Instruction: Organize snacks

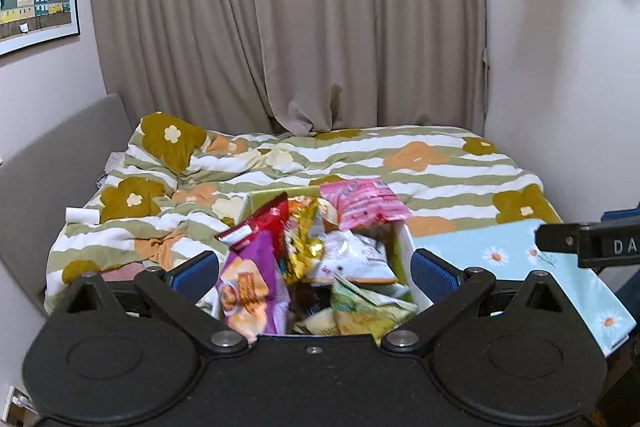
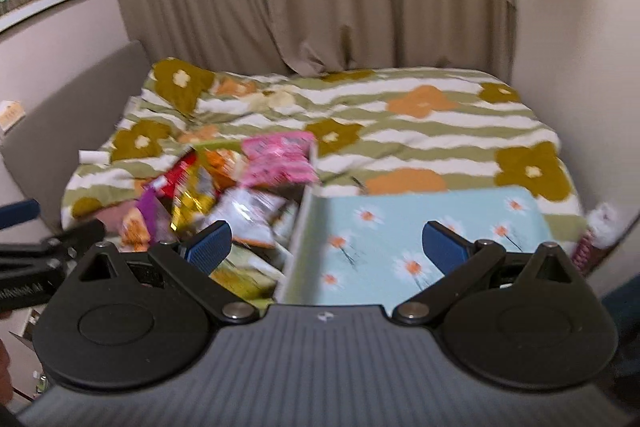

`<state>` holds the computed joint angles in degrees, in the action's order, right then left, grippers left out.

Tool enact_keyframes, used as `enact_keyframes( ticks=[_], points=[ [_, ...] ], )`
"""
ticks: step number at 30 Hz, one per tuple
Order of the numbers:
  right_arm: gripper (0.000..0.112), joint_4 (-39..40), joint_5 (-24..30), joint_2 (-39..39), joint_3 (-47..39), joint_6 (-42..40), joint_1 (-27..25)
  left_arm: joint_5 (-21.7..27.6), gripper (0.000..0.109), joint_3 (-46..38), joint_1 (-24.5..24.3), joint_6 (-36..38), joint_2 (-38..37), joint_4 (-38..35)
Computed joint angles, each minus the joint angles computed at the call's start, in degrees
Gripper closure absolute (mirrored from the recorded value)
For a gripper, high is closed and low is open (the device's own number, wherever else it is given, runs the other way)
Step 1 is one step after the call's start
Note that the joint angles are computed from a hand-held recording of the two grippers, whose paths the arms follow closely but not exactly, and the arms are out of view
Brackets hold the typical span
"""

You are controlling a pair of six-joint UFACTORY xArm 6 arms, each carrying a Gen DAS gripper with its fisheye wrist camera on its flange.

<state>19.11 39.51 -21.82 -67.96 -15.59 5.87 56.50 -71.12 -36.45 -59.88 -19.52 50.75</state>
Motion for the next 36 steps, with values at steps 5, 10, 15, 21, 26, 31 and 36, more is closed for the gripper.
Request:
enact_keyframes(
  ticks=[5,10,15,21,26,31,36],
  points=[
    [0.009,-1.86,0.35,-4.54,5.1,-0.33,-2.45,0.16,0.006,1.02,-2.24,-1.16,-0.32,-0.83],
    [0.009,-5.27,-0.22,-7.59,8.76,0.41,-3.73,1.38,0.006,1.31,-4.04,-2.19,-0.24,-0.11],
    [0.009,-5.56,0.68,-8.4,9.69,0.79,-5.01,1.92,0.006,1.51,-4.97,-2.83,-0.24,0.32],
    [0.009,-5.29,0.76,-8.54,9.97,0.54,-5.34,1.89,0.006,1.31,-5.1,-2.21,0.06,0.33],
    [0.009,-5.26,0.8,-8.44,10.13,0.59,-5.38,1.88,0.006,1.45,-4.89,-1.93,0.02,-0.22],
    [0.009,-5.22,0.75,-8.62,10.53,0.6,-5.35,1.72,0.006,1.53,-4.74,-1.57,0.04,-0.66],
    [0.009,-5.67,0.56,-8.98,11.08,1.36,-5.21,1.67,0.006,1.59,-4.85,-1.53,0.12,-0.89]
  ],
)
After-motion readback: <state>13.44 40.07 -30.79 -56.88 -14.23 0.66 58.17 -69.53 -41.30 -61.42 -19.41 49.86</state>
